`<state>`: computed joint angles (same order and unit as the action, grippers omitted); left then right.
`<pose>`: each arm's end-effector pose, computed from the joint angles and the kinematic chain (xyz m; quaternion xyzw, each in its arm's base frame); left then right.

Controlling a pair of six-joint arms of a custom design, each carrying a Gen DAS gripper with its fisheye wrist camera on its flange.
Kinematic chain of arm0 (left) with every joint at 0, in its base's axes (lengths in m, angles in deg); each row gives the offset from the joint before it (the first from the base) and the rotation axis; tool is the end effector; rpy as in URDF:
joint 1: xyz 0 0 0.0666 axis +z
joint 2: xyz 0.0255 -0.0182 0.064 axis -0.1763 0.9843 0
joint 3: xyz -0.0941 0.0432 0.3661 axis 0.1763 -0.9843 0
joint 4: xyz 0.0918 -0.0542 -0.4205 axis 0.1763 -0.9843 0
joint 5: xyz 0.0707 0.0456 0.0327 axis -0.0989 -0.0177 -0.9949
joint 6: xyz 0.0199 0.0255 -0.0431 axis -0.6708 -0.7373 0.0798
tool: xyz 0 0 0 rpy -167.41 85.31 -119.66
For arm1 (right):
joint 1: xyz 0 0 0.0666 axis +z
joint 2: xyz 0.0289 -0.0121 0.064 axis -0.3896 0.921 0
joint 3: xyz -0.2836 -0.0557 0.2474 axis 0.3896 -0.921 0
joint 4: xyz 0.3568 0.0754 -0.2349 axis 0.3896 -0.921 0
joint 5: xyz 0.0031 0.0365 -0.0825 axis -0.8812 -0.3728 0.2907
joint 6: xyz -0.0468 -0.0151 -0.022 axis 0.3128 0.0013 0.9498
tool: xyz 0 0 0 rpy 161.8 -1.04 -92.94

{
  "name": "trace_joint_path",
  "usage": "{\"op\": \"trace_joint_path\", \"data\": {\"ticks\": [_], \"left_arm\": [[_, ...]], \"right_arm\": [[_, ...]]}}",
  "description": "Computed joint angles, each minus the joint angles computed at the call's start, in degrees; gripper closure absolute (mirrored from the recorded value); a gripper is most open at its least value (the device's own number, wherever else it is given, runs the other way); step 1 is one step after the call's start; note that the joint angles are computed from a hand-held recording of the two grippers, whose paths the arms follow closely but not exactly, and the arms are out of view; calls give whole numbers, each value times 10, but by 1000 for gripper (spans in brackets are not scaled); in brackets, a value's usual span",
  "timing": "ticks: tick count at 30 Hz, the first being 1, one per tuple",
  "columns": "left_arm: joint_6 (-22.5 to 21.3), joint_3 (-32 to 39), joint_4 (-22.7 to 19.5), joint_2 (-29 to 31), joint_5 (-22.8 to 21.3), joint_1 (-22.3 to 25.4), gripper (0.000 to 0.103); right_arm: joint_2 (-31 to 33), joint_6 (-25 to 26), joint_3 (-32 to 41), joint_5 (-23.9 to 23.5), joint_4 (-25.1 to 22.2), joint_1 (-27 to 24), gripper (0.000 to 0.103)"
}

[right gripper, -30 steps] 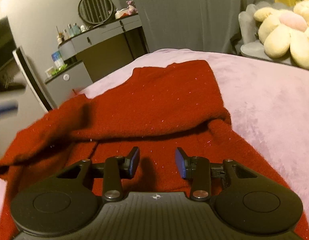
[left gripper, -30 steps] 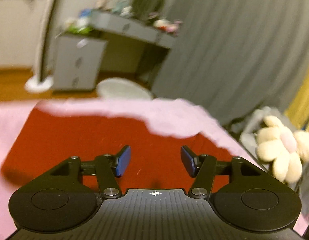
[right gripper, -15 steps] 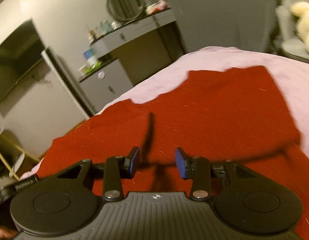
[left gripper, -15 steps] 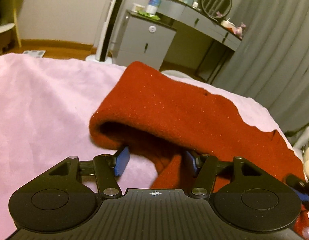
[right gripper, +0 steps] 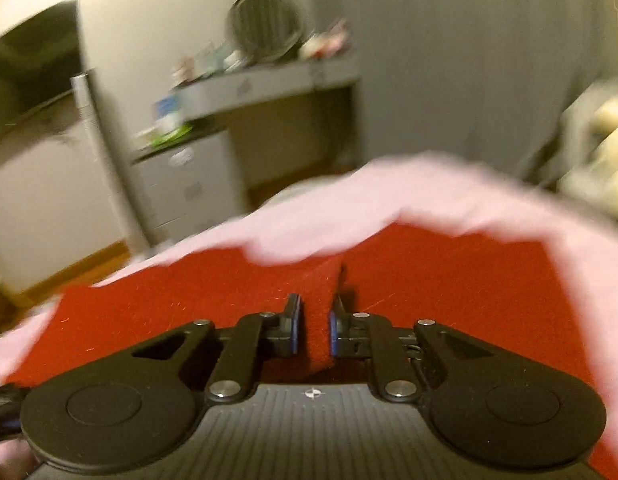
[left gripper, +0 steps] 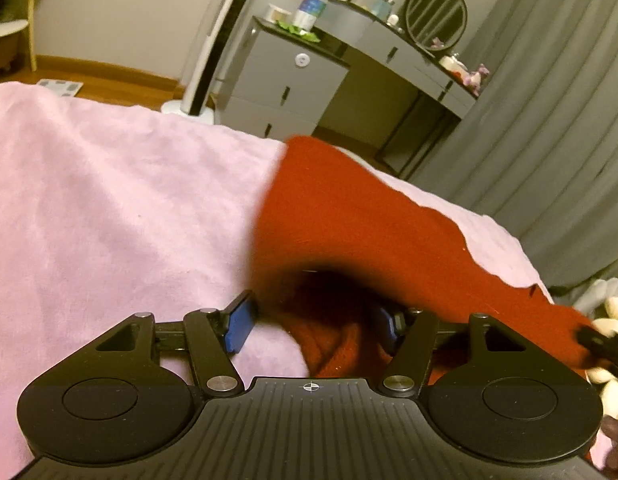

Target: Fold small clothes

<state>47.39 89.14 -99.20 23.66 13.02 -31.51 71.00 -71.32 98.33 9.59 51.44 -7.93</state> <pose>0.5538 -0.2012 0.3313 -0.3200 0.8290 -0.0956 0.4486 0.6632 0.1756 0.3825 -0.0530 0.8559 0.0755 0.5088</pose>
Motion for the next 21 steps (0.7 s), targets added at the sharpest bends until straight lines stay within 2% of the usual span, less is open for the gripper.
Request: {"op": "trace_joint_path", "data": {"ticks": [2,4,5,6,7,8,10,12,15,17,21], "left_arm": [[-4,-3,11,2,-8,-1,35],[-18,6,3,11,-14,-5,34],[-29,12,-4,15,-26,-9,34],[-38,18,-8,19,-30,-12,34],[-44,20,-6,19,-28,-13,34],[-47,20,2,19,-23,-14,34],[-48,23,4,22,-19,-14,35],[-55,30,3,28,-26,-17,35],[-64,43,-10,38,-41,-22,35],[-68,48,-18,42,-43,-23,35],[-74,53,-28,46,-39,-22,32]], "right_arm": [[-7,19,-15,58,8,-8,91],[3,-1,-4,69,-32,-24,91],[11,-21,6,57,-60,-35,90],[19,-45,18,20,-94,-47,88],[22,-72,20,-13,-108,-58,84],[17,-96,7,-41,-94,-67,84],[10,-111,-7,-75,-81,-77,84],[8,-98,-10,-86,-78,-79,83],[11,-44,-6,-67,-71,-72,89],[4,-6,-16,-37,-54,-66,93],[16,48,-3,52,-30,-57,93]]}}
